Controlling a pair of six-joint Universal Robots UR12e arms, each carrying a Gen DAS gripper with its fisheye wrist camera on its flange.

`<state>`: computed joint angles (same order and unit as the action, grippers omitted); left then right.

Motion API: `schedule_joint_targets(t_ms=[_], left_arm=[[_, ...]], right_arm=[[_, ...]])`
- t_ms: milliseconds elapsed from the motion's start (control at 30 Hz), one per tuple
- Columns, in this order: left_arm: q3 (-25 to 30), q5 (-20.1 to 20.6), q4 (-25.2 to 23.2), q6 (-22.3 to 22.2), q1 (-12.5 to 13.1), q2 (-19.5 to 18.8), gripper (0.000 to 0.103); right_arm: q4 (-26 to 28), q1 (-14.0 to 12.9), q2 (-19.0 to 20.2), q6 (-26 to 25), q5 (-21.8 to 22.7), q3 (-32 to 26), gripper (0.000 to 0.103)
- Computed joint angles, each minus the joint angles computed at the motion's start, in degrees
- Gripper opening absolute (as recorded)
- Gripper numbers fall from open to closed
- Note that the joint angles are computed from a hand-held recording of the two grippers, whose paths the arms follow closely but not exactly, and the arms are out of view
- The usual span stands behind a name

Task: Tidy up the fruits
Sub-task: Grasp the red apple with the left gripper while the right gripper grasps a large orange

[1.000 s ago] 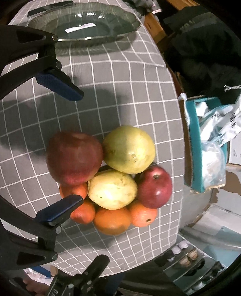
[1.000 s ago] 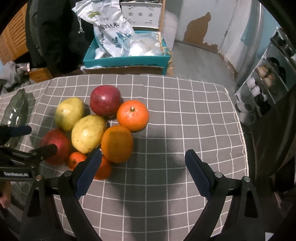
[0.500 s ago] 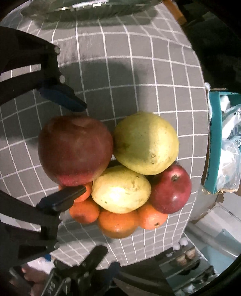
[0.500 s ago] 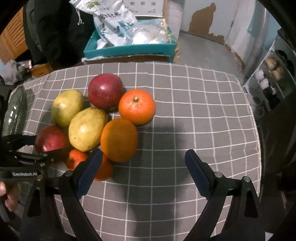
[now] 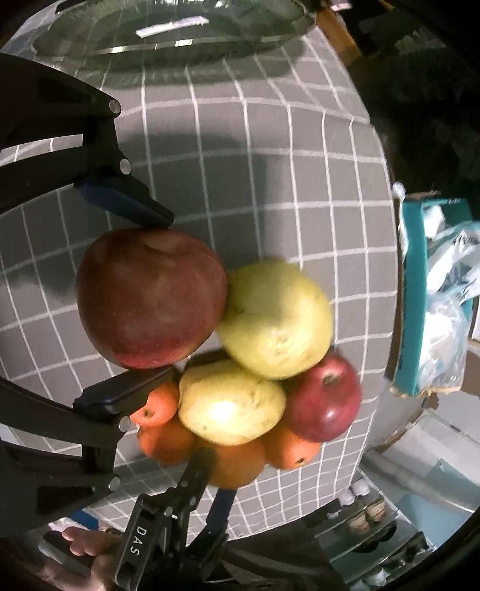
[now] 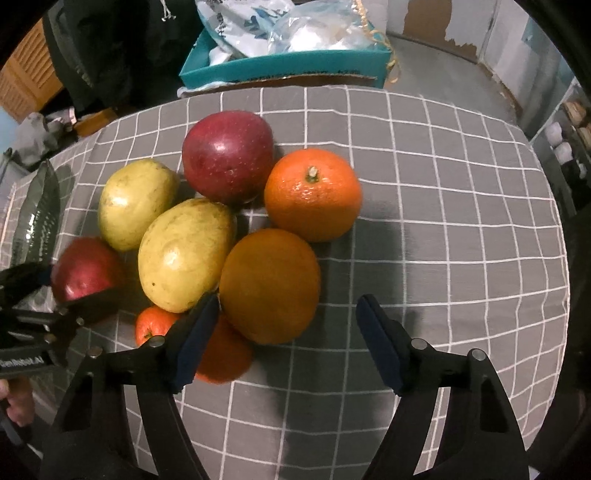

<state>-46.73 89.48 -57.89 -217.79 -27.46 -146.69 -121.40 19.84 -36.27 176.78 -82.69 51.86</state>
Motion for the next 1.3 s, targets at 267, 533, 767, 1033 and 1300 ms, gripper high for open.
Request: schedule_joint_targets(t_ms=[267, 533, 767, 1033, 1300], left_arm=[[-2.52, -0.44, 1.87, -1.12, 0.58, 1.03, 0.077], [-2.0, -2.72, 2.93, -3.09, 0.83, 0.08, 0.078], [-1.82, -2.86, 2.75, -2.57, 0.69, -0.11, 0.077], [-0.92, 0.7, 3.2, -0.86, -0.14, 0.04, 0.077], [-2.07, 4.84, 5.9, 0.89, -0.86, 1.67, 0.077]], right_arm=[[3.73, -0.1, 1.84, 0.48, 0.88, -2.89, 0.07], [2.61, 0.14, 1.25, -0.86, 1.12, -1.9, 0.056], [0.77, 0.37, 0.45, -0.42, -1.49, -0.51, 0.055], [-4.78, 0.79, -1.33, -1.17, -3.97, 2.24, 0.055], [-9.99, 1.31, -3.27, -1.8, -5.63, 4.84, 0.055]])
